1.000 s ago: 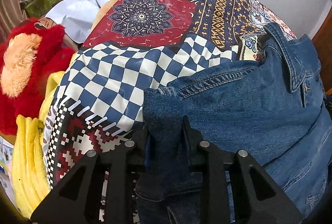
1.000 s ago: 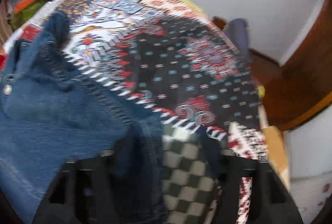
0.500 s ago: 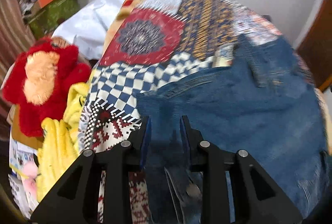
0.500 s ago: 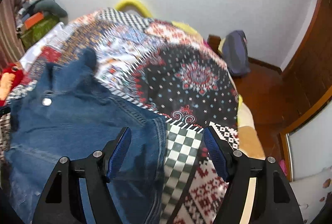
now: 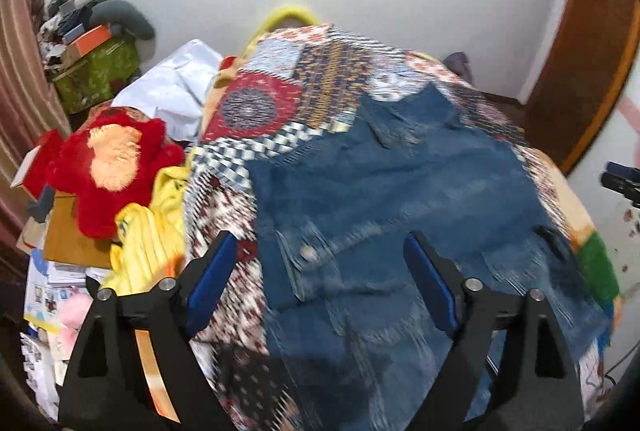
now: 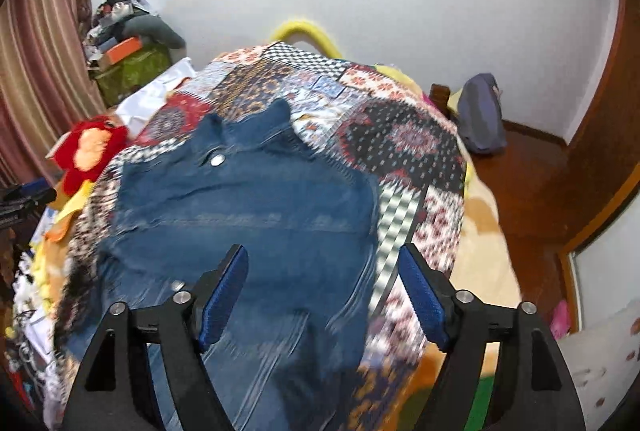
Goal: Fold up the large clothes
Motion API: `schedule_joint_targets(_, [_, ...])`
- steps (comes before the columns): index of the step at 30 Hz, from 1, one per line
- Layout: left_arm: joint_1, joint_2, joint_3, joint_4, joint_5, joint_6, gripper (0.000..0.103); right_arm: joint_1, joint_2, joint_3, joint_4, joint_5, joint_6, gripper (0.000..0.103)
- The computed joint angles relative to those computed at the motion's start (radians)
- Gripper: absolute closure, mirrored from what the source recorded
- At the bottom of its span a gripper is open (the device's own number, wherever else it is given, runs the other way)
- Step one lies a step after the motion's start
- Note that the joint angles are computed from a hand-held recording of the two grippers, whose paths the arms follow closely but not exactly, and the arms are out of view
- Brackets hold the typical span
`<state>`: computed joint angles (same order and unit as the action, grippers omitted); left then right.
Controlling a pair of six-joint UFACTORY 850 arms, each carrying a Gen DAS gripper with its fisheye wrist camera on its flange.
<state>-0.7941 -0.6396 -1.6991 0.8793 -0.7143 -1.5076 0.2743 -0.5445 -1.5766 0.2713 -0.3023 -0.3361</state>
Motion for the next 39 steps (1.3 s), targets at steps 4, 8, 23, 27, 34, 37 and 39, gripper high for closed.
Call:
schedule_joint_targets(4, [-0.054, 0.032, 0.061, 0.004, 0.001, -0.051, 0.010, 0.008, 0.113, 0.173, 0.049, 0.060, -0.063, 0.027])
schedule_joint_targets(8, [-0.092, 0.063, 0.142, -0.009, 0.024, -0.143, 0.009, 0.009, 0.187, 0.304, 0.107, 0.086, -0.123, 0.026])
schedule_joint_targets(23, [-0.127, 0.089, 0.417, -0.181, 0.245, -0.467, 0.009, -0.031, 0.215, 0.507, 0.278, 0.017, -0.157, 0.026])
schedule_joint_targets(27, [-0.141, 0.078, 0.443, -0.115, 0.317, -0.600, 0.009, -0.050, 0.208, 0.527, 0.492, 0.006, -0.299, 0.026])
schedule_joint_targets(34, [-0.146, 0.089, 0.485, 0.131, 0.400, -0.889, 0.027, -0.058, 0.210, 0.555, 0.753, 0.016, -0.522, 0.026])
schedule_joint_targets(37, [-0.149, 0.086, 0.471, 0.150, 0.390, -0.882, 0.045, -0.062, 0.213, 0.564, 0.857, -0.001, -0.620, 0.036])
schedule_joint_targets(39, [-0.153, 0.070, 0.432, 0.076, 0.332, -0.780, 0.053, -0.067, 0.217, 0.569, 0.935, -0.029, -0.686, 0.054])
